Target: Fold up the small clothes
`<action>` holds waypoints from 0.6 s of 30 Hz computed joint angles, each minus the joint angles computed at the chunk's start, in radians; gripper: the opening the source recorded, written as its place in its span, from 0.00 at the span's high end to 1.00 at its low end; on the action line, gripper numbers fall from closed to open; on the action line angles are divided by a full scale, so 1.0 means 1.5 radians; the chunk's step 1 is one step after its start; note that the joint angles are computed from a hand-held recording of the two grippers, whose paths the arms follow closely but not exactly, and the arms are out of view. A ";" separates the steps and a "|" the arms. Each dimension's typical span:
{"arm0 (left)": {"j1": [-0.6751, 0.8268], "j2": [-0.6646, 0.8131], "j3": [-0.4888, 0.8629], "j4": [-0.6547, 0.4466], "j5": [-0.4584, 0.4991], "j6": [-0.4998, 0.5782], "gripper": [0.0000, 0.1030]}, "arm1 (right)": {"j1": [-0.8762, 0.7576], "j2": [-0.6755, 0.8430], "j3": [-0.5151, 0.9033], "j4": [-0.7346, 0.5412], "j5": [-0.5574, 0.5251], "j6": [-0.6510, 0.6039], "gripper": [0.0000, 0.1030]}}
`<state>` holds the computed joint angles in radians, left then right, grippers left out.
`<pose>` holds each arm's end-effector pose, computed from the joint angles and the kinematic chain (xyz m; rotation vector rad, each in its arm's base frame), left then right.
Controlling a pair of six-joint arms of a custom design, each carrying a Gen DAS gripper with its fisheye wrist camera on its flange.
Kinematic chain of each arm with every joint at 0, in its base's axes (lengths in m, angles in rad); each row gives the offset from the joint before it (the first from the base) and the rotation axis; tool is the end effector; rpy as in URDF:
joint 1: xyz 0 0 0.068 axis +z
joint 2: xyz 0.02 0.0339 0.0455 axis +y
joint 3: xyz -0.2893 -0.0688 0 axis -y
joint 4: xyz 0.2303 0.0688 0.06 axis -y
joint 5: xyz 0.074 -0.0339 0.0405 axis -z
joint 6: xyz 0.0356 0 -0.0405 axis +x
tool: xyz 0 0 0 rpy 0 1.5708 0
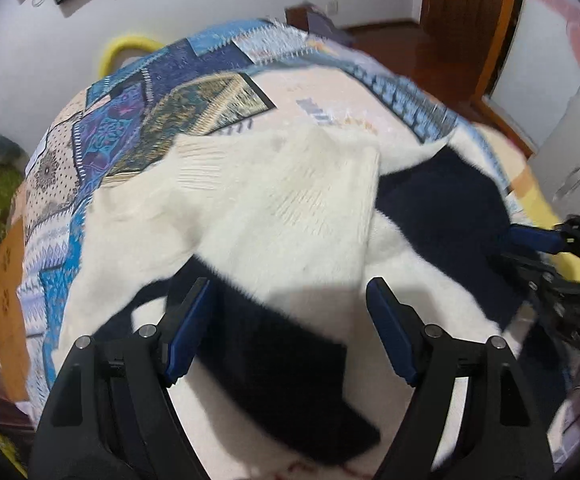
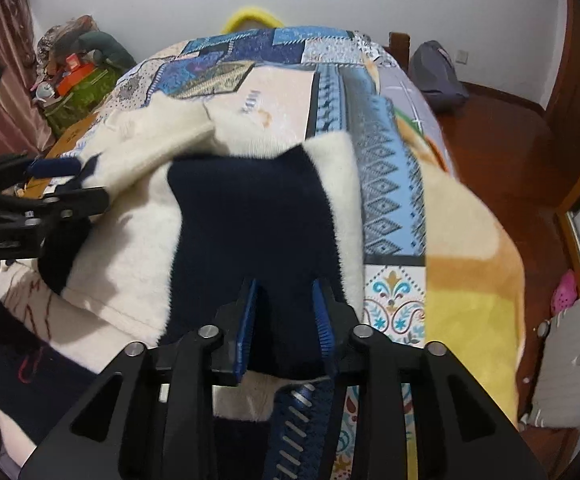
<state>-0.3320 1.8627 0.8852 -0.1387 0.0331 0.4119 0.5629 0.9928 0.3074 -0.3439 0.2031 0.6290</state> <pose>0.3115 -0.1086 0.1347 0.9858 2.4986 -0.0196 0.1174 0.0656 0.1632 0.1580 2.5729 0.1841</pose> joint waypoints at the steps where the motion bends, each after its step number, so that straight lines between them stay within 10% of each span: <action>1: -0.007 0.022 0.012 -0.001 -0.013 -0.006 0.26 | 0.007 0.003 -0.005 0.012 0.001 0.002 0.68; 5: 0.002 0.028 -0.003 0.045 -0.018 -0.013 0.55 | 0.019 0.001 -0.015 0.024 0.003 0.008 0.64; 7: 0.020 0.009 -0.014 0.053 -0.005 -0.012 0.86 | 0.011 -0.006 -0.025 0.033 -0.006 0.004 0.63; 18: 0.309 -0.063 -0.007 -0.054 0.168 0.074 0.88 | 0.010 -0.013 -0.021 0.015 -0.009 0.011 0.63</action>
